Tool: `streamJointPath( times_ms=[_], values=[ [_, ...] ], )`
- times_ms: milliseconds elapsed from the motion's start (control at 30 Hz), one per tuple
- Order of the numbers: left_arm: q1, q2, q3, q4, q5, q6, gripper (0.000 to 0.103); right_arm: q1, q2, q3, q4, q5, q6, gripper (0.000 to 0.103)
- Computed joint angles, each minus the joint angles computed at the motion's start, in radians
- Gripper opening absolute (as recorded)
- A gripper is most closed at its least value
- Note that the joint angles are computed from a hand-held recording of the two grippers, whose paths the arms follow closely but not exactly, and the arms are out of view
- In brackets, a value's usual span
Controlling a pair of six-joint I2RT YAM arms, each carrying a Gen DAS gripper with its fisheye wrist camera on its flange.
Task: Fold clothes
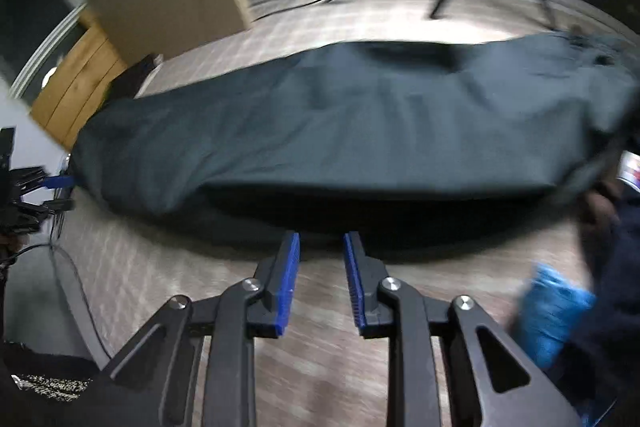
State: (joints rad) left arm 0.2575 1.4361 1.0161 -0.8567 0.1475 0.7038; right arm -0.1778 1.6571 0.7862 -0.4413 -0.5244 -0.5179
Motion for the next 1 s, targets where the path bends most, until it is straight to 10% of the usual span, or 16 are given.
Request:
streamJointPath(
  times_ms=[633,700,733,767,1000],
  values=[
    [-0.337,0.249,0.122,0.122,-0.077,-0.061,0.047,0.263,0.226,0.223,0.107,0.070,0.106,0.023],
    [-0.360,0.324,0.173,0.117,-0.084,-0.062,0.037,0.238,0.212,0.212,0.086,0.053,0.095,0.024],
    [-0.360,0.369,0.213,0.097,-0.083,-0.063,0.008,0.222,0.199,0.204,0.073,0.039,0.086,0.024],
    [-0.360,0.414,0.255,0.076,-0.082,-0.064,0.001,0.198,0.175,0.190,0.052,0.013,0.068,0.024],
    [-0.243,0.569,0.580,-0.115,0.054,-0.090,0.000,0.143,0.088,0.103,-0.150,-0.090,-0.116,0.024]
  ],
)
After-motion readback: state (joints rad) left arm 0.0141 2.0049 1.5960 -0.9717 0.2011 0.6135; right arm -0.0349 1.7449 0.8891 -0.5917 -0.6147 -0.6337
